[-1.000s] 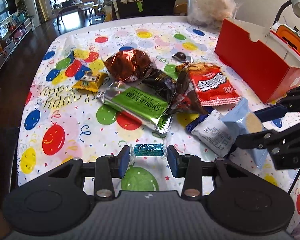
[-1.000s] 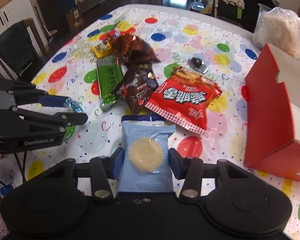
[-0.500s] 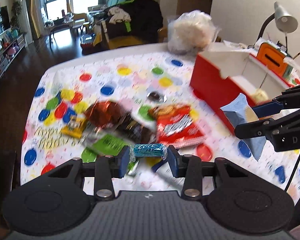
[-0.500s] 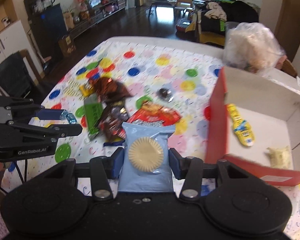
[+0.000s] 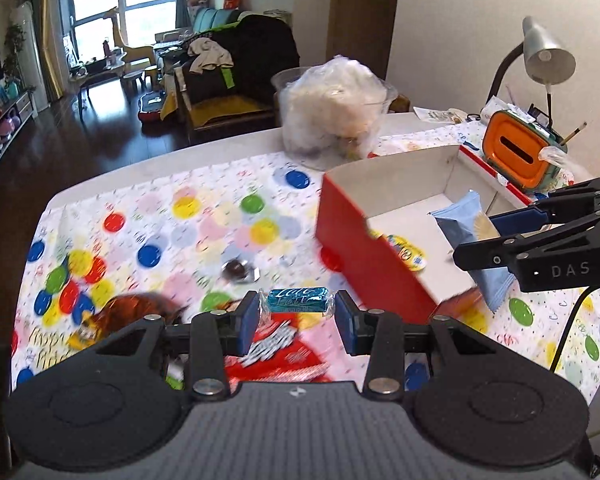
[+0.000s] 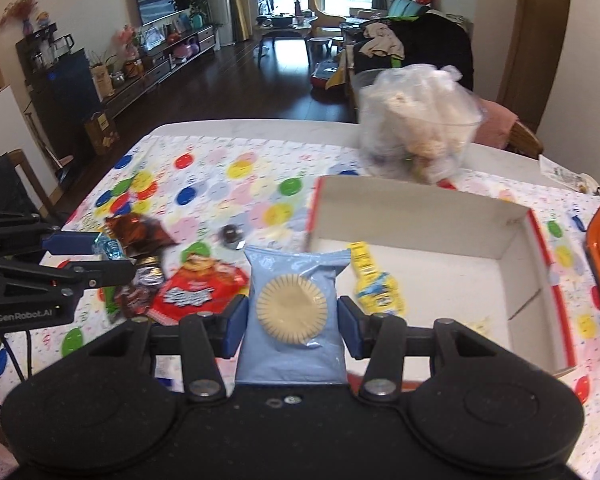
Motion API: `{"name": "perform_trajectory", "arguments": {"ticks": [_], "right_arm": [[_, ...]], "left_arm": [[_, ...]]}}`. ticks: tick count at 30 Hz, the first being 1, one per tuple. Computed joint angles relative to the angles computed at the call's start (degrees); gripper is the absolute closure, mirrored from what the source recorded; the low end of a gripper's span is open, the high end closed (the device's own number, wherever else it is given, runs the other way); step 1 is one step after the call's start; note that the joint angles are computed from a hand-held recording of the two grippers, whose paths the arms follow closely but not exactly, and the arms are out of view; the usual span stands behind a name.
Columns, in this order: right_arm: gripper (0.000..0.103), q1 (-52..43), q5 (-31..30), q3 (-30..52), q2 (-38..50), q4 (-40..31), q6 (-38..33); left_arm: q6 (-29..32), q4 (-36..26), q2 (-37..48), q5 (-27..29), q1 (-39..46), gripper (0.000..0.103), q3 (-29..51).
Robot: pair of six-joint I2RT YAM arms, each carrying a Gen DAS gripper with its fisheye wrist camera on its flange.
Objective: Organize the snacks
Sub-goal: 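Carry the blue packet with right tool to the box while left tool carries the teal candy, then release the blue packet from right tool into the box while left tool releases the teal candy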
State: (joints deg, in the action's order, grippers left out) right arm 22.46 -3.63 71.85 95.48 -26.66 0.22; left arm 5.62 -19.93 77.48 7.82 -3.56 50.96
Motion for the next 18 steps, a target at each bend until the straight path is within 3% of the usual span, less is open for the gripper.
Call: {"name": "perform_trajectory", "arguments": {"ticks": [7,18], "right_arm": [[0.056,-8.4,-5.1,4.2,3.6,-1.9,-5.2],[0.056,-17.9,-8.1,11.9,11.9,-4.6,-13.1]], "left_arm": [[-5.1,-1.3,8.8,-7.1,-10.5,0.063,8.6],[-12.4,-8.7,27.1,-11.9,-20.7,0.063,28.2]]}}
